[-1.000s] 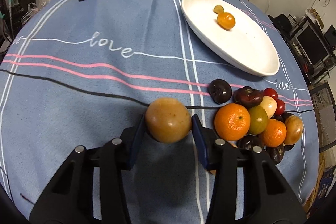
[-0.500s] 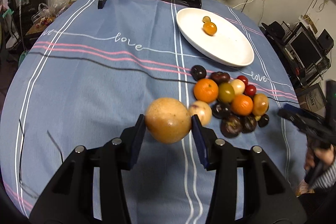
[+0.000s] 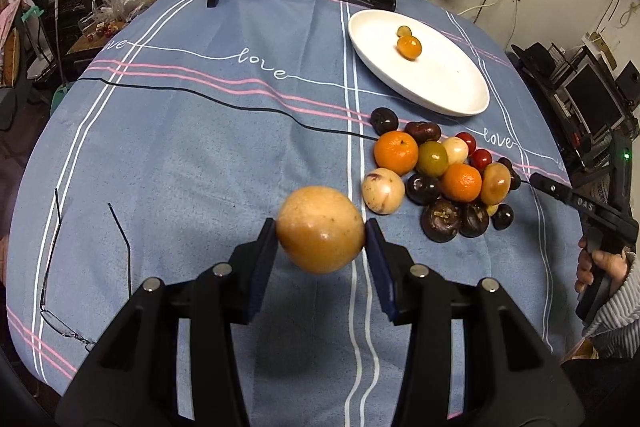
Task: Organize fruits
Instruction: 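Lift the tan fruit with the left tool and hold it, then grasp the dark purple fruit with the right tool while the left tool holds the tan fruit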
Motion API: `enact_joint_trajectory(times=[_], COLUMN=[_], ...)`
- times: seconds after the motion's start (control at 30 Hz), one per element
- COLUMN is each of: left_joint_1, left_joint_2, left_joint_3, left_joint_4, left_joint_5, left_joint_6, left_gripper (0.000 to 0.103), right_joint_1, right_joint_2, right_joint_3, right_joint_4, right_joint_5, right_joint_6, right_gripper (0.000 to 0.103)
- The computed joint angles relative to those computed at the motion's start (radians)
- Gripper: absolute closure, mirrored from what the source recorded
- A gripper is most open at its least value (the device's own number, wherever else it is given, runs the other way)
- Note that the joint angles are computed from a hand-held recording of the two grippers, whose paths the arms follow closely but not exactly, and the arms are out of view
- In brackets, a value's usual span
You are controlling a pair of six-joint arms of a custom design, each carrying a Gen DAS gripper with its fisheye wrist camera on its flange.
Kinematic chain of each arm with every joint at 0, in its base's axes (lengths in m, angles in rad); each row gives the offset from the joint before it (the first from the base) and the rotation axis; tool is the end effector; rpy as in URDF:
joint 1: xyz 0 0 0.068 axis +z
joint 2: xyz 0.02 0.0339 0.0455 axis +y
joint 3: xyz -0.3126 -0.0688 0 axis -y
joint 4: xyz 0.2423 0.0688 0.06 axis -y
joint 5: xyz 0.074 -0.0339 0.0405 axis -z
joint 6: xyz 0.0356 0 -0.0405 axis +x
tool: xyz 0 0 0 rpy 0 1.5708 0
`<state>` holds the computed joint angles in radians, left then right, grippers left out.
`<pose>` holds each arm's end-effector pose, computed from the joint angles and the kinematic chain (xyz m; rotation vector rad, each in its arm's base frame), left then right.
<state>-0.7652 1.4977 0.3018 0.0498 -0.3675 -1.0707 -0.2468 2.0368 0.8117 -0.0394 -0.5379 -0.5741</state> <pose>0.1429 -0.1196 0.1241 -0.4972 2.5470 -0.1514 0.3250 -0.0631 0.0854 -0.5344 2.5552 0.4985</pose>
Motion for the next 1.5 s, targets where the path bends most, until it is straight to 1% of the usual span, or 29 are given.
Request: enact_joint_trajectory(times=[0.13,0.17,0.2,0.23,0.3,0.5,0.67,0.9,1.13,1.23,1.37,1.5], left_joint_1=[0.005,0.007,0.008,0.008,0.004,-0.015,-0.024,-0.016,0.032,0.071,0.151,0.252], left_joint_2=[0.019,0.018,0.016,0.012,0.009,0.006,-0.006,0.014,0.045,0.066,0.103,0.179], left_joint_3=[0.016,0.019,0.020,0.020,0.023,0.025,0.024,0.025,0.030,0.040,0.071,0.161], left_joint_4=[0.000,-0.004,-0.007,-0.011,-0.021,-0.046,-0.067,-0.045,0.002,0.022,0.061,0.092], left_joint_5=[0.014,0.015,0.016,0.016,0.011,0.006,0.000,0.005,0.014,0.024,0.060,0.113], left_joint_6=[0.019,0.024,0.026,0.026,0.020,-0.013,-0.034,-0.025,0.034,0.079,0.169,0.300], left_gripper=[0.058,0.058,0.058,0.058,0.058,0.058,0.058,0.058,0.058,0.058,0.058,0.058], right_joint_1=[0.022,0.032,0.051,0.071,0.102,0.145,0.156,0.092,0.003,-0.011,0.011,0.066], right_joint_2=[0.013,0.021,0.027,0.029,0.042,0.096,0.121,0.110,0.049,0.018,-0.019,-0.041], right_joint_3=[-0.026,-0.021,-0.023,-0.029,-0.035,-0.002,0.000,0.007,-0.005,0.003,0.029,0.083], right_joint_4=[0.064,0.068,0.077,0.095,0.133,0.148,0.173,0.105,0.020,-0.014,-0.044,-0.062], right_joint_5=[0.004,0.006,0.021,0.039,0.077,0.125,0.124,0.065,0.020,0.003,-0.022,-0.048], right_joint_6=[0.015,0.015,-0.001,-0.002,-0.009,0.014,0.025,0.027,0.005,0.013,0.035,0.083], right_gripper=[0.042,0.044,0.048,0.050,0.052,0.056,0.058,0.059,0.059,0.059,0.059,0.059])
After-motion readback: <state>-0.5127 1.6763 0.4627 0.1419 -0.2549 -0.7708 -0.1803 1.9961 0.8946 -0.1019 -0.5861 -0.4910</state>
